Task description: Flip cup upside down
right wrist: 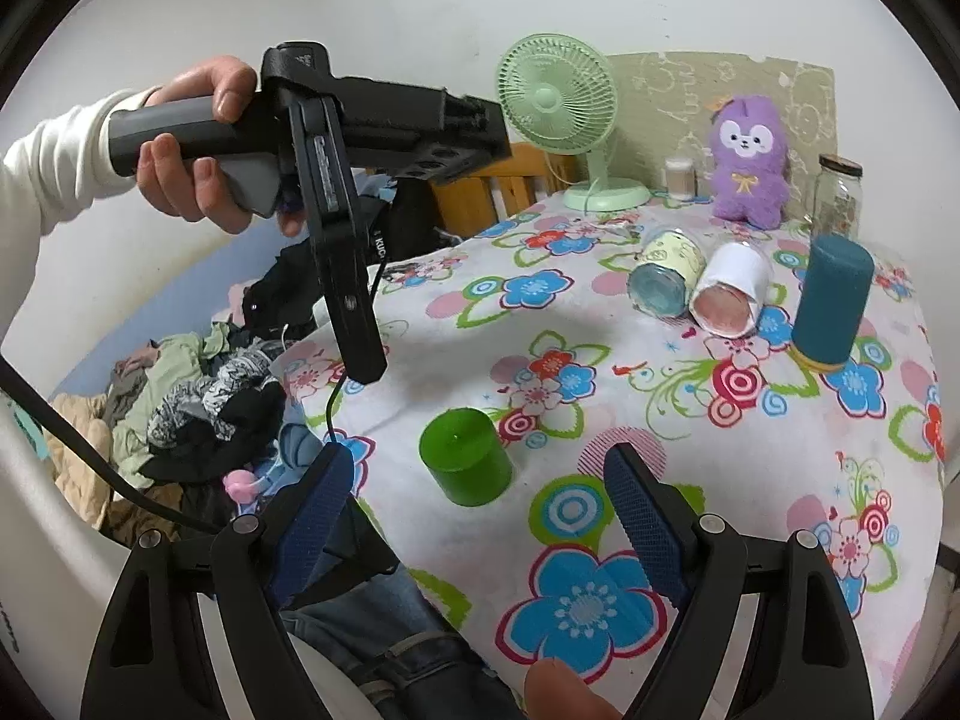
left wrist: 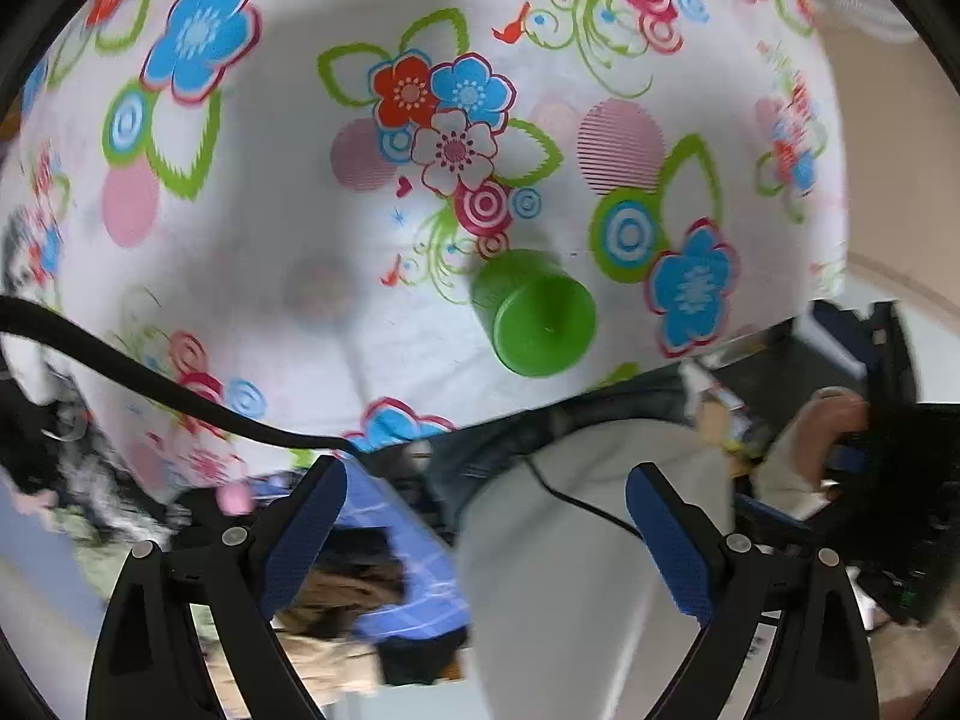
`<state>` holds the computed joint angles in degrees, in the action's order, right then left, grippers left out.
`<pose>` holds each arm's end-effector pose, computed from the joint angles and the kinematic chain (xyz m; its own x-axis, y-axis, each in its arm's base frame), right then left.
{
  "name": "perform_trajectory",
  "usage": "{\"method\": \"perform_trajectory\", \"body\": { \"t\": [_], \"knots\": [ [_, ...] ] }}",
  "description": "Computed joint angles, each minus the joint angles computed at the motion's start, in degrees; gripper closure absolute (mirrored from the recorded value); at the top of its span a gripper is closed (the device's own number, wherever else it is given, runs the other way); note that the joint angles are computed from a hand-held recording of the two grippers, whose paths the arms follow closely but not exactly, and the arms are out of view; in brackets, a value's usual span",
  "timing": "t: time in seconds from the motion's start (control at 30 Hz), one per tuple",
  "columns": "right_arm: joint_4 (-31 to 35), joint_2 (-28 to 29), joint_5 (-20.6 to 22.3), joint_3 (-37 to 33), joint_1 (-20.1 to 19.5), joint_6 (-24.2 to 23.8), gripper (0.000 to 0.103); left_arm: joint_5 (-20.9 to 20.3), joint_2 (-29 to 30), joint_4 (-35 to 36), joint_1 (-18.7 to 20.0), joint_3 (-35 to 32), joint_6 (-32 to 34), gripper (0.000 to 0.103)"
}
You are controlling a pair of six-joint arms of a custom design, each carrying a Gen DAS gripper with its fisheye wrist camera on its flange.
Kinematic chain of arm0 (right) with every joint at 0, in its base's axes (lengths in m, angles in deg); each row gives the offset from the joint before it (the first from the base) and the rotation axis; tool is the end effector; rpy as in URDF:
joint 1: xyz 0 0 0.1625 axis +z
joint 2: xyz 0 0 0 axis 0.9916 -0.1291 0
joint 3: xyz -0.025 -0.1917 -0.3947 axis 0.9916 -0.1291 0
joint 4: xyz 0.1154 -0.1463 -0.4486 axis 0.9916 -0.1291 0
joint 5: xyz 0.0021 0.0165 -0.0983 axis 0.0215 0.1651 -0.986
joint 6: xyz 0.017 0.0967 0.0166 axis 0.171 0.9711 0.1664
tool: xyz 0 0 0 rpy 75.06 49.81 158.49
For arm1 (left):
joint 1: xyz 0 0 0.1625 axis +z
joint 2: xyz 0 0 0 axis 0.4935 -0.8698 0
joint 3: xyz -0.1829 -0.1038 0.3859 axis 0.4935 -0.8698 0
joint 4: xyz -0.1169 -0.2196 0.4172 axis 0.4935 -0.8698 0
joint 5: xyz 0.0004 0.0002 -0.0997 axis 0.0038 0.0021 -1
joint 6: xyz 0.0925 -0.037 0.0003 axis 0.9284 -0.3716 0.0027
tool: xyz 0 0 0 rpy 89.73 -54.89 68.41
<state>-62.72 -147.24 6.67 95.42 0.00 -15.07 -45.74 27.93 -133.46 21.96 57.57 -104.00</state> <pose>0.0697 -0.6200 0.3548 -0.5102 -0.8423 0.1740 -0.8508 0.4646 -0.2453 -0.3893 -0.7201 0.0879 -0.8301 -0.0017 -0.5575 -0.2594 0.8863 0.3835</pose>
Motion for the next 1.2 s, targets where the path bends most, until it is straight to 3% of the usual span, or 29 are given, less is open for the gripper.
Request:
{"method": "perform_trajectory", "body": {
  "t": [0.2,0.43,0.7,0.83,1.03,1.2],
  "knots": [
    [-1.61,0.27,-0.54,0.64,1.21,0.85,0.016,-0.55,-8.36,-17.98,-0.37,12.96,0.48,0.008],
    [-12.72,-0.05,-2.47,3.74,2.82,3.26,0.016,9.27,-13.96,-39.35,-2.64,24.77,4.02,0.008],
    [-24.29,1.27,-5.10,4.70,4.87,11.71,0.015,26.78,-18.16,-64.74,-5.97,36.86,10.48,0.008],
    [-29.87,1.74,-4.75,5.34,5.53,15.71,0.011,43.48,-17.98,-78.78,-8.87,42.39,13.48,0.007],
    [-35.08,1.77,-4.17,6.23,6.79,17.55,0.011,55.00,-16.39,-93.43,-11.12,46.35,17.73,0.006],
    [-39.02,0.73,-3.40,7.81,7.88,17.34,0.007,64.74,-13.55,-106.08,-13.71,46.96,26.91,0.003]
  ]
}}
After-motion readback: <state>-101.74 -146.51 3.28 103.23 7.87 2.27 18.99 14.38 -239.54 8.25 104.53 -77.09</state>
